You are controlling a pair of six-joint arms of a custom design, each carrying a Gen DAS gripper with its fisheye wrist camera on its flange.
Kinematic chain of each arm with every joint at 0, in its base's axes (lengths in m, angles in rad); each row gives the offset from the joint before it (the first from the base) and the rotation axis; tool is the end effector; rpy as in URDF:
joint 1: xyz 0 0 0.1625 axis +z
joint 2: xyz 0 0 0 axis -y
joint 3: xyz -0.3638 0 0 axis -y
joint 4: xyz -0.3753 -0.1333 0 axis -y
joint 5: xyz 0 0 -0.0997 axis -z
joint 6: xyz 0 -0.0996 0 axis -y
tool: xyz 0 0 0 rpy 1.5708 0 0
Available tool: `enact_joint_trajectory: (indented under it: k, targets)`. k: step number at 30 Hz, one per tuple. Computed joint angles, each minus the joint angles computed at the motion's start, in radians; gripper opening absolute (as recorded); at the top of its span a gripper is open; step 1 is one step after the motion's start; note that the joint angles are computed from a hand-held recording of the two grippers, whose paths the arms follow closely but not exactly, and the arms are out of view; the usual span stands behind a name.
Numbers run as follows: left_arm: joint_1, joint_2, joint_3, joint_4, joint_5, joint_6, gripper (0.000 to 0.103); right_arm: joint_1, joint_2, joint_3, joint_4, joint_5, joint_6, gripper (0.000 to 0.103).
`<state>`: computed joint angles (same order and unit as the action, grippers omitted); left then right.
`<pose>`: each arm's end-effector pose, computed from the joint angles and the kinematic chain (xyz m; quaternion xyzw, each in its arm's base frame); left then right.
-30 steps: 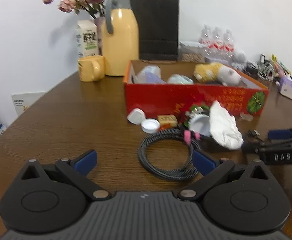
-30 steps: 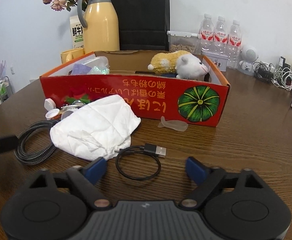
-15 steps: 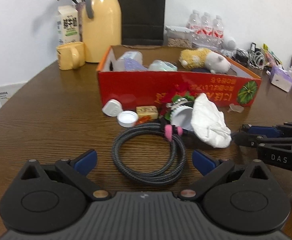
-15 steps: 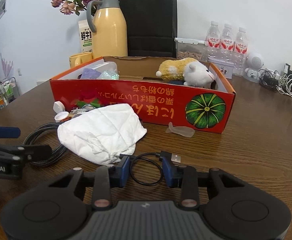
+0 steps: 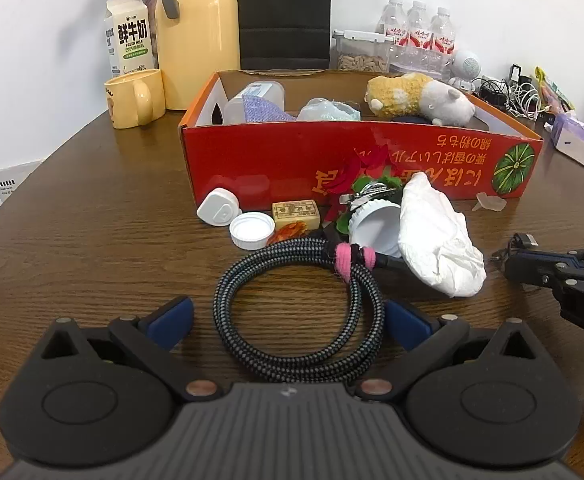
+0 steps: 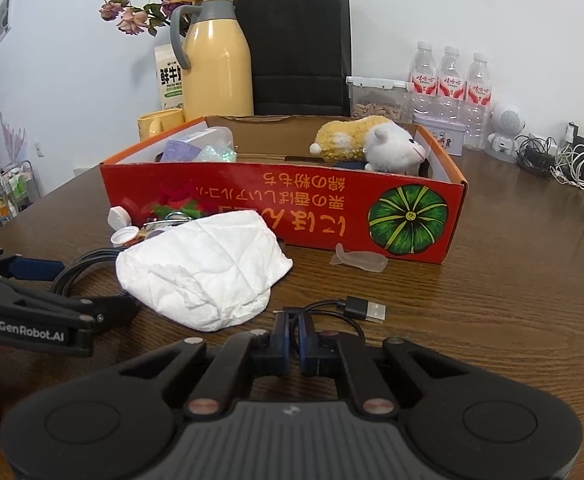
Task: Organize objects
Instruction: 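Grasp the black USB cable with the right gripper while the left grasps the braided cable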
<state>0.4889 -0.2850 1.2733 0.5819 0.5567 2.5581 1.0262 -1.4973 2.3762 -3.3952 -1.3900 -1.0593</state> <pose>-0.3002 -0.4065 -0.1013 0.2155 0.8472 -0.3594 0.3266 -0.0799 -0.4239 0.2598 0.2654 -0.8470 0.3731 0.2700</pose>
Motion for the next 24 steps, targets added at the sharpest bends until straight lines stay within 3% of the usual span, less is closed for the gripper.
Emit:
enact_joint_trajectory:
  k: [9, 12, 17, 24]
  targets:
    - [0.0, -0.005, 0.008, -0.014, 0.002, 0.018, 0.103, -0.044, -0.034, 0.057, -0.058, 0.105, -0.039, 0.003]
    - [-0.007, -0.024, 0.034, -0.052, 0.008, 0.048, 0.09, -0.057, -0.041, 0.064, -0.069, 0.135, -0.032, 0.003]
    - [-0.018, -0.039, 0.06, -0.06, 0.021, 0.034, 0.088, -0.073, -0.049, 0.075, -0.084, 0.174, -0.037, 0.003]
    - [-0.062, -0.075, 0.117, -0.086, -0.027, 0.023, 0.088, -0.091, -0.061, 0.096, -0.106, 0.214, -0.048, 0.002]
